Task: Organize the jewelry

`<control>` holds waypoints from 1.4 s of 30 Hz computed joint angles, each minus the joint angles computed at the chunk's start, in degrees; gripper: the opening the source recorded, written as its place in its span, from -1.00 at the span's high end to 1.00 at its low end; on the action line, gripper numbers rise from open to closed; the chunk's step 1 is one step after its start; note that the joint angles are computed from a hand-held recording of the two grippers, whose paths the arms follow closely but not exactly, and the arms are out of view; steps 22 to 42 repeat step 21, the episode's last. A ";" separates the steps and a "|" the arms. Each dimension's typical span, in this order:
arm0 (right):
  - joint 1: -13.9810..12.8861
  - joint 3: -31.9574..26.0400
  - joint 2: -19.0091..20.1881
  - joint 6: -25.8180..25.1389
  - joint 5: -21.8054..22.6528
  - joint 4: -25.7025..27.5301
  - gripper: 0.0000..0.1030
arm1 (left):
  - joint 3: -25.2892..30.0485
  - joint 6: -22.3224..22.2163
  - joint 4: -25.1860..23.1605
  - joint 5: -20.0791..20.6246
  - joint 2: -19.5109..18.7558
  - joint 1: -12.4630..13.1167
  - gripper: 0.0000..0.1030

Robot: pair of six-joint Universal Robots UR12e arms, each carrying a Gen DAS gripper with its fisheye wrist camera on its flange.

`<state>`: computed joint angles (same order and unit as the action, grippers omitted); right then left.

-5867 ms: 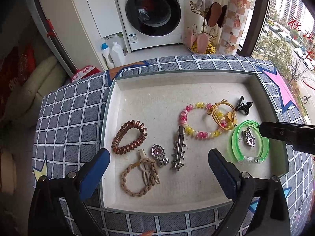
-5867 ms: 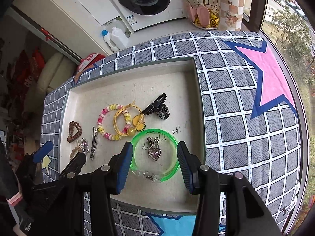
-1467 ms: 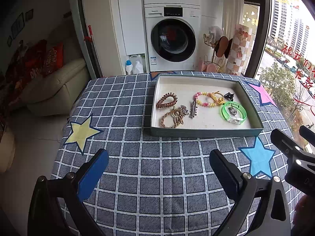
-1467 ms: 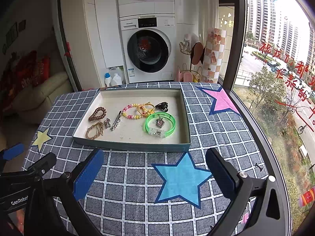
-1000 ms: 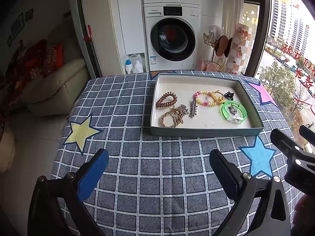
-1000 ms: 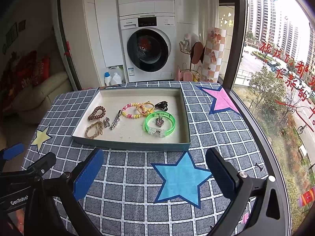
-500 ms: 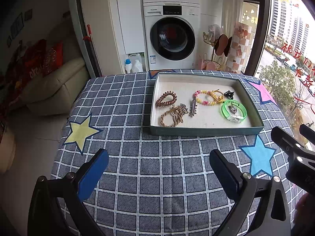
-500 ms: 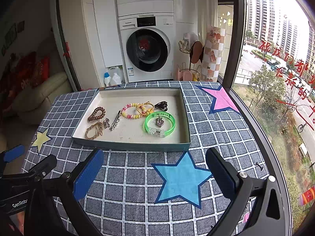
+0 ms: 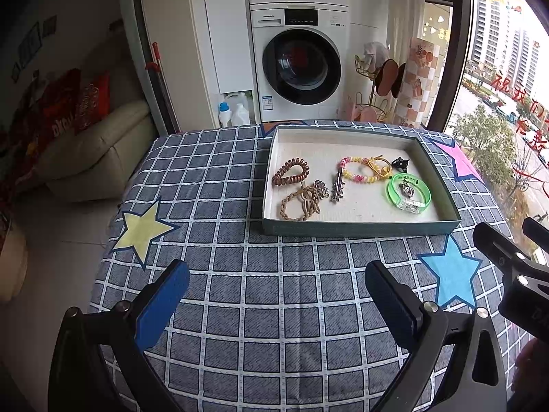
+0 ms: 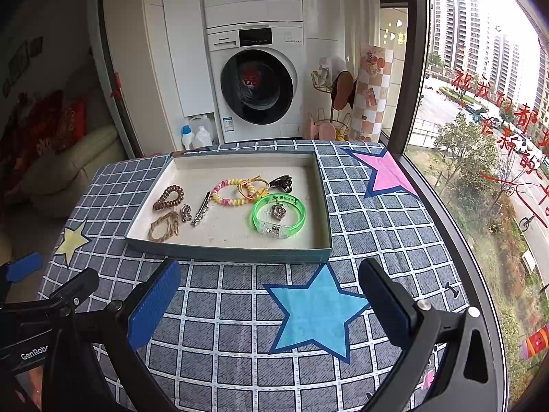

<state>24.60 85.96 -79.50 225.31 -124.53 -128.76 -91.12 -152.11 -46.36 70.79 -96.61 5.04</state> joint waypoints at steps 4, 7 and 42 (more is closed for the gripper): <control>-0.02 0.03 -0.03 0.01 0.03 0.00 -0.99 | 0.00 -0.01 -0.03 0.05 0.01 -0.01 -1.00; -0.03 0.03 -0.04 -0.05 0.05 0.04 -0.99 | 0.01 -0.03 -0.13 0.13 0.02 -0.01 -1.00; 0.25 0.21 0.02 0.50 0.16 0.32 -0.99 | 0.06 0.27 -0.56 -0.43 0.06 0.03 -1.00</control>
